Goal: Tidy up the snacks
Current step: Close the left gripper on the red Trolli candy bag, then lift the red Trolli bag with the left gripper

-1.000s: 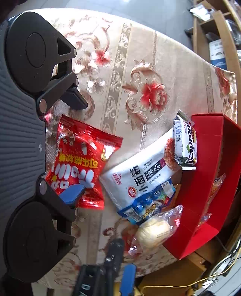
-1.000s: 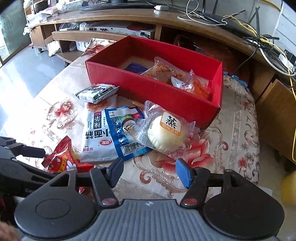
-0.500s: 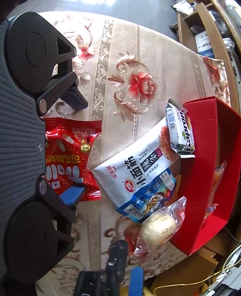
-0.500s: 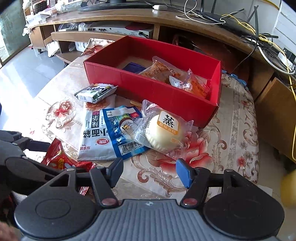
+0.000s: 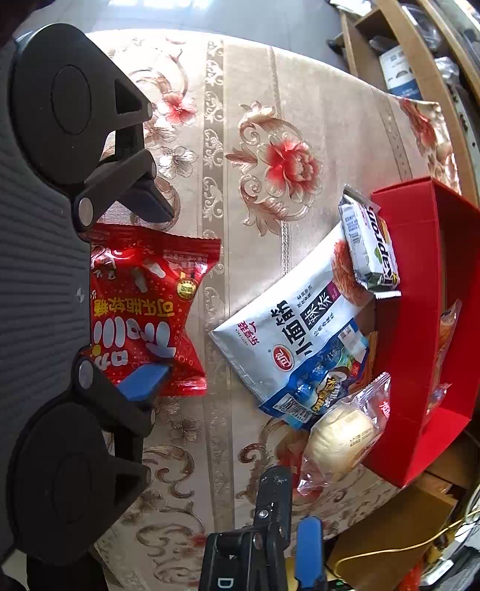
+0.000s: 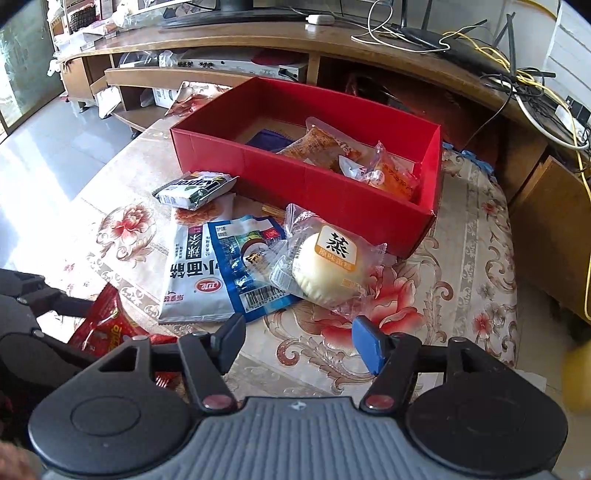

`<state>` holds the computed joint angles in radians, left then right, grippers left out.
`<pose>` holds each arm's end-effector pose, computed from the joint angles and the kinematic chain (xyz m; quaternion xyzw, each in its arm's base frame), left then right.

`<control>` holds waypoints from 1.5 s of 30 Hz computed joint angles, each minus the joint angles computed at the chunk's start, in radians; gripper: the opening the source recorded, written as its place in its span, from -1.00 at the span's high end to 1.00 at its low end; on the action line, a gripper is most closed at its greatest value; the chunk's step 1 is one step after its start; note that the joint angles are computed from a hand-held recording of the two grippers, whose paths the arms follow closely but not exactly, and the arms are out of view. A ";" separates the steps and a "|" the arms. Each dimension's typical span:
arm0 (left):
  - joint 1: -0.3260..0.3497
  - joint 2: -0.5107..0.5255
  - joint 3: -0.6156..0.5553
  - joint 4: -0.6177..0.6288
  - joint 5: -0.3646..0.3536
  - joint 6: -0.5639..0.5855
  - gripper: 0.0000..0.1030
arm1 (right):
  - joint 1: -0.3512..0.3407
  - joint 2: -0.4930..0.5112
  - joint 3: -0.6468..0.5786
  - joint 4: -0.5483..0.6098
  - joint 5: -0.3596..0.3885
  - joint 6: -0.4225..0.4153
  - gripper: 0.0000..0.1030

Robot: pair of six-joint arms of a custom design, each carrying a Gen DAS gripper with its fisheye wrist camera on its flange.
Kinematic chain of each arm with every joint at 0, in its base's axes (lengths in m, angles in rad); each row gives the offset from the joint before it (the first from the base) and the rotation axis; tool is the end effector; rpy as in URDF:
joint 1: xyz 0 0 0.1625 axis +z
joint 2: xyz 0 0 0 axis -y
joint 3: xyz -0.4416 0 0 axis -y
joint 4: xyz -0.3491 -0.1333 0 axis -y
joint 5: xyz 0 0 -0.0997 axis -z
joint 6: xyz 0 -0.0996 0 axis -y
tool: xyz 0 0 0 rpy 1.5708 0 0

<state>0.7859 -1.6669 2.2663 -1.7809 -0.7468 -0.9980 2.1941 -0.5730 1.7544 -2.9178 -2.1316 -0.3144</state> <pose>-0.0748 -0.3669 0.3047 -0.0186 0.9022 -0.1943 0.3847 0.4247 -0.4531 0.0122 0.4123 -0.8647 0.1210 0.2603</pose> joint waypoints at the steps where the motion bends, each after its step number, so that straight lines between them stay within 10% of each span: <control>1: -0.001 0.005 -0.002 0.001 -0.005 0.010 -0.76 | 0.000 0.001 -0.001 0.001 0.001 -0.001 -0.39; 11: -0.028 -0.034 -0.007 -0.028 -0.009 0.062 -0.90 | -0.002 0.002 -0.006 0.006 0.003 0.004 -0.41; 21: -0.093 0.018 -0.088 0.157 -0.051 0.556 -0.92 | -0.004 -0.005 0.001 0.012 0.013 0.003 -0.42; 33: 0.008 0.082 -0.053 0.034 -0.080 1.022 -0.99 | -0.006 0.030 -0.074 0.116 0.015 0.031 -0.43; 38: 0.041 0.049 -0.056 0.010 -0.120 0.957 -0.89 | -0.017 0.045 -0.110 0.146 0.008 0.054 -0.43; 45: 0.042 -0.010 -0.041 -0.014 -0.140 0.676 -0.26 | -0.036 0.053 -0.149 0.154 0.013 0.091 -0.43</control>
<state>0.8279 -1.6771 2.2250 -1.7953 -0.8870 -0.3217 2.1578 -0.5204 1.6052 -2.7633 -2.1188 -0.2238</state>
